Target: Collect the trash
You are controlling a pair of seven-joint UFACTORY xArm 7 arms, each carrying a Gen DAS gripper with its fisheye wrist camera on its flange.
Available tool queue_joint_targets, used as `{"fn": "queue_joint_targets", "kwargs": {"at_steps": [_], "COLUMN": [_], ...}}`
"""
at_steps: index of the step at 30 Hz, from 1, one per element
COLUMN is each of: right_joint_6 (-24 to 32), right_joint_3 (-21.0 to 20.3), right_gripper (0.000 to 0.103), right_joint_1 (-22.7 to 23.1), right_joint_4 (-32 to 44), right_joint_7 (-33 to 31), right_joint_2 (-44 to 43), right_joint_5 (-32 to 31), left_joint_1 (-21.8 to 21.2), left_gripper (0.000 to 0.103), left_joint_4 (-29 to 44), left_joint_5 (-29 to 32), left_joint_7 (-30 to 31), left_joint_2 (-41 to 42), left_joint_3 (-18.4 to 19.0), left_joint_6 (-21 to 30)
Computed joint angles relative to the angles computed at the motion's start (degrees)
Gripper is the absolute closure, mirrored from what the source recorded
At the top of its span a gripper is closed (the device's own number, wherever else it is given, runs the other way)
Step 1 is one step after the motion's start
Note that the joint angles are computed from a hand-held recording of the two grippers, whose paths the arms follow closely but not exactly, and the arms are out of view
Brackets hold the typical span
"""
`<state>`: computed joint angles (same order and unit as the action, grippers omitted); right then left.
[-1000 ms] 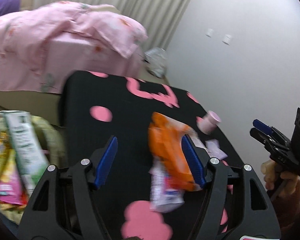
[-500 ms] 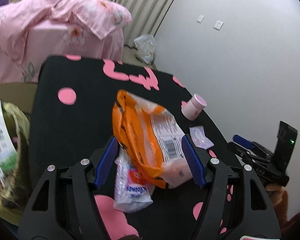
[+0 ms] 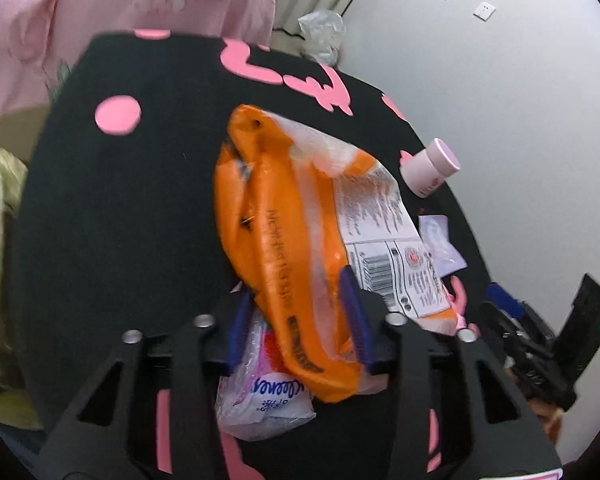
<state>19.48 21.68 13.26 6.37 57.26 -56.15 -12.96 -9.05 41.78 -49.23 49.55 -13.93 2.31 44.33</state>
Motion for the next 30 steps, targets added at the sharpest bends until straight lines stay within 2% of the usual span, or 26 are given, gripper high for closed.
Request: {"fn": "queue_joint_targets", "kwargs": {"at_steps": [2, 5, 8, 13, 16, 18, 21, 24, 27, 29, 30], "right_joint_6": [1.98, 3.82, 4.28, 3.67, 0.50, -0.60, -0.25, 2.67, 6.65, 7.79, 7.86], "right_joint_3": [1.30, 2.46, 3.44, 4.32, 4.53, 5.50, 6.91, 7.95, 7.71, 6.88, 6.62], "right_gripper": [0.045, 0.045, 0.045, 0.045, 0.045, 0.045, 0.045, 0.045, 0.045, 0.045, 0.045], "right_joint_1": [0.03, 0.54, 1.09, 0.88, 0.34, -0.41, -1.28, -0.90, 0.59, 2.34, 2.99], "right_joint_4": [0.56, 1.54, 2.58, 4.24, 5.65, 7.17, 9.68, 10.64, 10.47, 9.67, 9.42], "right_joint_7": [0.45, 0.94, 1.60, 2.18, 2.01, 1.81, 1.60, 1.82, 2.28, 2.25, 2.01], "right_joint_2": [-0.83, -1.42, -1.53, 0.23, 3.93, 6.72, 9.95, 8.78, 5.45, 2.29, 1.23], "right_joint_5": [-0.48, -1.26, -2.00, -3.04, -3.56, -4.18, -5.17, -6.26, -6.59, -6.53, -6.56], "left_joint_1": [-0.14, -0.22, 0.75, 3.53, 5.41, 7.03, 8.55, 9.08, 8.83, 8.65, 8.72], "left_gripper": [0.082, 0.093, 0.094, 0.094, 0.094, 0.094, 0.094, 0.094, 0.087, 0.066, 0.063], "left_joint_4": [-0.96, -2.01, -3.45, -4.90, -3.31, -1.81, -0.71, -0.24, -1.16, -1.77, -2.41], "left_joint_5": [-1.21, -3.92, -5.12, -3.16, -2.48, -3.19, -3.89, -5.22, -5.71, -5.81, -6.28], "left_joint_7": [1.87, 4.95, 7.39, 7.52, 7.47, 6.43, 5.41, 5.88, 6.80, 7.55, 8.37], "left_joint_2": [-1.72, -4.98, -10.26, -15.17, -13.44, -10.68, -8.49, -7.83, -8.94, -9.66, -10.23], "left_joint_3": [0.58, 2.48, 4.67, 9.18, 13.47, 14.90, 13.55, 11.14, 8.35, 7.79, 8.00], "left_joint_6": [0.51, 3.18, 4.56, 8.17, 15.28, 20.12, 23.51, 25.91, 25.15, 24.58, 24.18]}}
